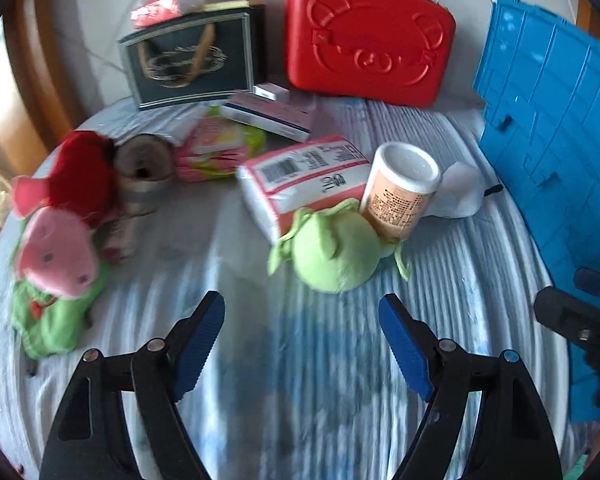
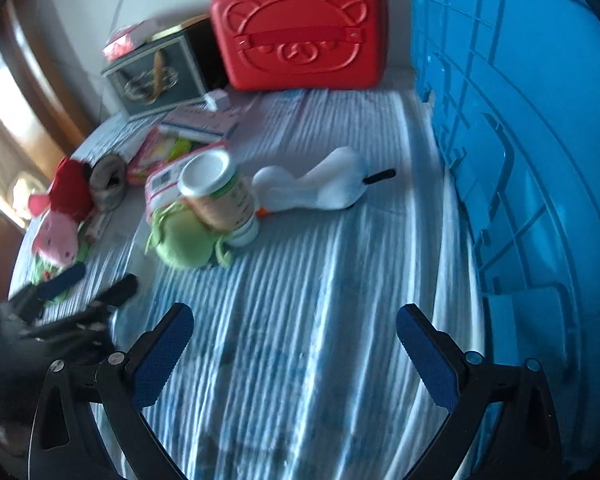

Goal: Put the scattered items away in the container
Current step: 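Grasp the green plush frog with the left tool while the right tool grasps the white bottle, then lift the green frog with the left tool while the right tool carries the bottle to the crate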

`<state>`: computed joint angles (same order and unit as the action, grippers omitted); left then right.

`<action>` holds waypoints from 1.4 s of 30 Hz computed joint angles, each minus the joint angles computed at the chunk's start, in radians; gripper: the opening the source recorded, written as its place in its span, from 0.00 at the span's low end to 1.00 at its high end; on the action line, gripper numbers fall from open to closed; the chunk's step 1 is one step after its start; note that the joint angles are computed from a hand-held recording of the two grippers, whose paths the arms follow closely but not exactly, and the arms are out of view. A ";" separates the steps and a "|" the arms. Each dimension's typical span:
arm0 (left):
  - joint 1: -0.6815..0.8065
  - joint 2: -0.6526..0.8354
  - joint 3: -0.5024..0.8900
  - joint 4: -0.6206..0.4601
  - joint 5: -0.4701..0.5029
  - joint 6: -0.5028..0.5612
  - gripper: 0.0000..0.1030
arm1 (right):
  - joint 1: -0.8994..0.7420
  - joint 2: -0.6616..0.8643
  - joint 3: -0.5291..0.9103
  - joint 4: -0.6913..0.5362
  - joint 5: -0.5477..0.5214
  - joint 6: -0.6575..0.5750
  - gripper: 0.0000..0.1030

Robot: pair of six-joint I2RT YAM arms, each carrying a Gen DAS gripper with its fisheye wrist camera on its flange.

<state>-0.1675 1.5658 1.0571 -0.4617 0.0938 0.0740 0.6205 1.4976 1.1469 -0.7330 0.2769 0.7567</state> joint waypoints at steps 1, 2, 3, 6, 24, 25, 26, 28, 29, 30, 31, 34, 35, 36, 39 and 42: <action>-0.013 0.033 0.008 0.024 -0.009 -0.006 0.77 | -0.010 0.009 -0.007 0.023 -0.002 -0.002 1.00; -0.026 0.072 0.021 0.047 -0.015 -0.010 0.77 | -0.020 0.019 -0.010 0.040 -0.005 -0.007 1.00; -0.034 0.105 0.032 0.066 -0.014 -0.010 0.77 | -0.028 0.030 -0.016 0.066 -0.012 -0.016 1.00; -0.045 0.198 0.072 0.108 -0.026 -0.003 0.74 | -0.048 0.063 -0.020 0.130 -0.037 -0.043 0.99; 0.053 0.272 0.132 0.138 0.032 0.061 0.59 | -0.093 0.436 0.265 0.242 -0.139 -0.152 0.61; 0.052 0.272 0.131 0.141 0.031 0.063 0.59 | -0.096 0.444 0.269 0.246 -0.147 -0.156 0.61; 0.051 0.270 0.127 0.144 0.028 0.064 0.59 | -0.095 0.452 0.273 0.248 -0.149 -0.159 0.59; 0.046 0.268 0.124 0.147 0.026 0.057 0.59 | -0.094 0.462 0.272 0.265 -0.149 -0.168 0.59; 0.045 0.265 0.122 0.149 0.025 0.052 0.59 | -0.094 0.467 0.273 0.270 -0.145 -0.175 0.58; 0.045 0.258 0.117 0.150 0.025 0.049 0.58 | -0.091 0.470 0.275 0.273 -0.138 -0.182 0.53; 0.045 0.243 0.104 0.158 0.023 0.045 0.58 | -0.082 0.464 0.270 0.278 -0.118 -0.184 0.53; 0.051 0.169 0.051 0.176 0.009 0.034 0.58 | -0.048 0.413 0.229 0.297 -0.073 -0.184 0.53; 0.057 0.140 0.035 0.174 0.009 0.034 0.58 | -0.036 0.389 0.211 0.302 -0.066 -0.180 0.53; 0.063 0.112 0.020 0.173 0.009 0.035 0.58 | -0.025 0.362 0.194 0.304 -0.058 -0.176 0.53; 0.086 0.014 -0.022 0.156 0.017 0.033 0.58 | 0.017 0.286 0.167 0.283 -0.015 -0.171 0.53; 0.111 -0.085 -0.043 0.117 0.025 0.037 0.58 | 0.064 0.212 0.164 0.238 0.031 -0.160 0.53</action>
